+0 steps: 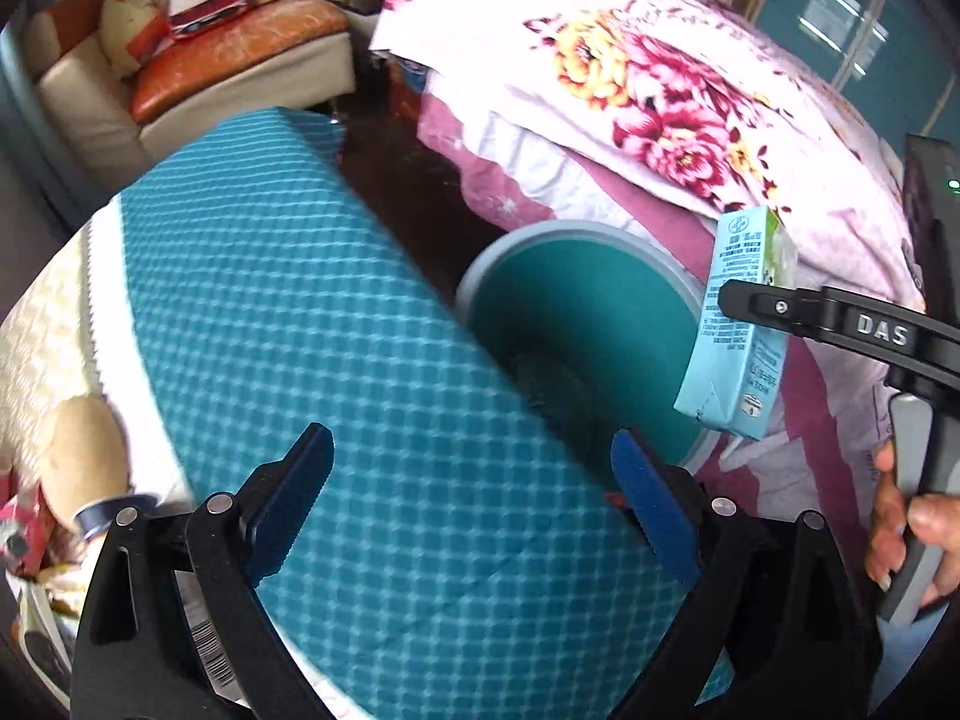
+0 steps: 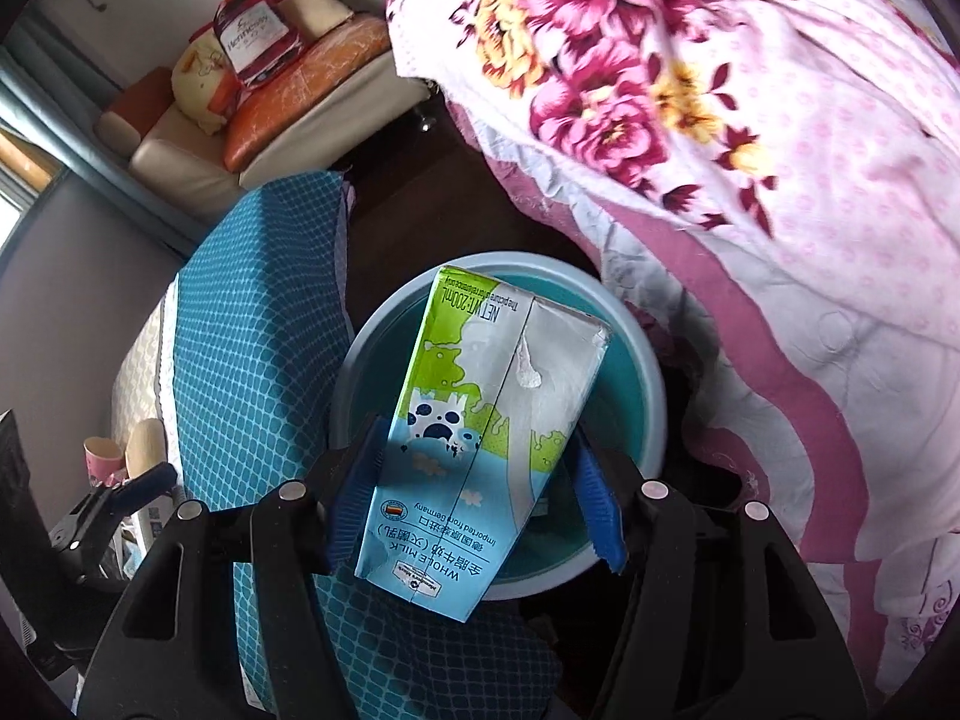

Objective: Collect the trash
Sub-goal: 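Carry the bottle and carton over the teal bin and open both grippers, then grasp the red Coca-Cola can with the left gripper while the right gripper grasps the white paper cup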

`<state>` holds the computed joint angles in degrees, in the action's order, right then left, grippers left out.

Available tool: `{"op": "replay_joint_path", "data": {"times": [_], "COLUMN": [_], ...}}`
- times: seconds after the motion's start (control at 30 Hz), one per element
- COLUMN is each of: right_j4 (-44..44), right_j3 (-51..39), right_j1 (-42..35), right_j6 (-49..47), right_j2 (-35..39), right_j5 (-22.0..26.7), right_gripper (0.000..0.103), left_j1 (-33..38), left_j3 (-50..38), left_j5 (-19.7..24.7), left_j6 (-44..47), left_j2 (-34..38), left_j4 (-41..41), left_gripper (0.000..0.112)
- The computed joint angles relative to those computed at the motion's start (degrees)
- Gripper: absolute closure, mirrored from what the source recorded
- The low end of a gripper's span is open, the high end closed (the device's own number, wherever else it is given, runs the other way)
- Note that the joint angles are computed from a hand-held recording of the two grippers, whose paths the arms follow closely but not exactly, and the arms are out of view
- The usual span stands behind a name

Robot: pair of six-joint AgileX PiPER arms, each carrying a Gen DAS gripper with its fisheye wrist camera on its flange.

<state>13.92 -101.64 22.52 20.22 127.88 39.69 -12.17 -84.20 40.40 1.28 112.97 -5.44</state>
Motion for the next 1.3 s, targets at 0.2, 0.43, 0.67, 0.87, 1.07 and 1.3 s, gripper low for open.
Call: {"op": "replay_joint_path", "data": {"times": [0.2,0.43,0.67,0.87,1.07,1.3], "right_j4": [-3.3,-6.3,-9.5,-11.7,-10.4,-7.7], "right_j3": [-3.9,-7.8,-10.8,-12.1,-15.7,-20.3], "right_j1": [2.9,6.0,10.1,14.6,18.7,23.8], "right_j6": [3.9,7.4,10.9,12.9,12.6,10.1], "right_j2": [1.4,1.7,0.6,-0.9,0.0,2.7], "right_j5": [2.9,7.1,11.3,13.9,17.7,21.8], "right_gripper": [0.031,0.025,0.024,0.021,0.02,0.02], "left_j1": [4.4,7.0,10.7,15.7,23.8,39.1], "left_j3": [6.2,11.6,18.4,25.5,32.3,39.4], "left_j5": [-1.9,-4.5,-6.3,-7.0,-4.8,2.1], "left_j6": [4.0,7.7,13.4,20.6,32.4,50.1], "left_j2": [-4.4,-8.0,-13.8,-20.4,-26.3,-31.6], "left_j4": [-3.5,-6.0,-9.7,-14.4,-20.7,-23.5], "left_gripper": [0.018,0.018,0.018,0.018,0.017,0.017]}}
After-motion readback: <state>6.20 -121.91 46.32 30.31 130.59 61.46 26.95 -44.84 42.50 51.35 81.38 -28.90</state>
